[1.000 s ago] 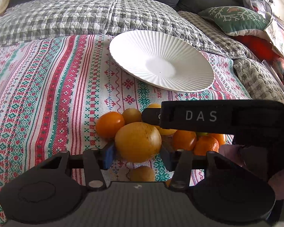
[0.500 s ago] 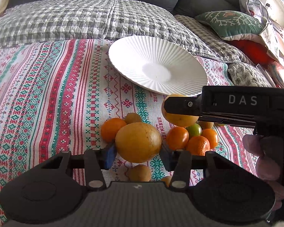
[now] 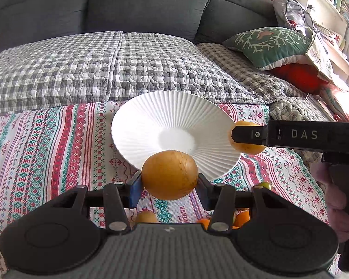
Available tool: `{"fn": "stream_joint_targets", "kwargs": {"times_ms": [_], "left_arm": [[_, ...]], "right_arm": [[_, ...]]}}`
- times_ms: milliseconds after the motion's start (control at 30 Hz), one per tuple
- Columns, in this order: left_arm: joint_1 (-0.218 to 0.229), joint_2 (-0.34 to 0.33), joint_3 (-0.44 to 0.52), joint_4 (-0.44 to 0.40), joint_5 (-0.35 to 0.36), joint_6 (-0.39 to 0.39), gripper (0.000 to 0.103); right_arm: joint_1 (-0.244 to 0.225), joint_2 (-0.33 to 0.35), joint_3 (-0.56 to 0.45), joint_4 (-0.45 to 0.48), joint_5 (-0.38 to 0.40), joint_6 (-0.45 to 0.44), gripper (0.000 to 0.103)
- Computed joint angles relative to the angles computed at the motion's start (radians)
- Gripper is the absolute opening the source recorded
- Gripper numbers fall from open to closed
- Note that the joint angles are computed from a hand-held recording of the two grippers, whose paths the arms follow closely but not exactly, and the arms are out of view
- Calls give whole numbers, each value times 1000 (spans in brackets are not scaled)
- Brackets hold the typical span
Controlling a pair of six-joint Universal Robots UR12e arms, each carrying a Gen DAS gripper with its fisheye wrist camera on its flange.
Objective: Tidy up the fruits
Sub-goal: 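Carry both fruits into the white plate and open both tools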
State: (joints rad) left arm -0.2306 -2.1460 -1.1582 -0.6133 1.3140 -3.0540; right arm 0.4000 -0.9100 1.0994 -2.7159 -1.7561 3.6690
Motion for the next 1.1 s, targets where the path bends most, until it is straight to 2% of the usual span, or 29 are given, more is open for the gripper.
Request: {"fn": "stream_joint_targets", "kwargs": {"times_ms": [167,367,800,833,867,933,1000,1100], "left_arm": [[-14,-78,103,-39,20,30,34],[-27,-136,175,-59,44,96,34],[-30,-150,194,-72,51,158,35],[-31,-147,190,-66,53,163,37],[-30,-143,183,-57,53,172,39],[-29,-134,171,-48,51,183,52],[-28,-120,153,-38,54,192,61],[-24,-99,127,-31,58,187,67]], "right_arm": [[-12,32,-34,-5,-18,-48,47],[-22,50,-42,-2,-11,-79,47],[-15,65,-58,-7,-18,-150,49],[-14,63,-56,-12,-18,-149,53],[-13,60,-54,-16,-22,-152,62],[-10,54,-49,-26,-36,-157,70],[-8,47,-42,-29,-39,-162,74],[-3,33,-34,-21,-57,-164,83]]}}
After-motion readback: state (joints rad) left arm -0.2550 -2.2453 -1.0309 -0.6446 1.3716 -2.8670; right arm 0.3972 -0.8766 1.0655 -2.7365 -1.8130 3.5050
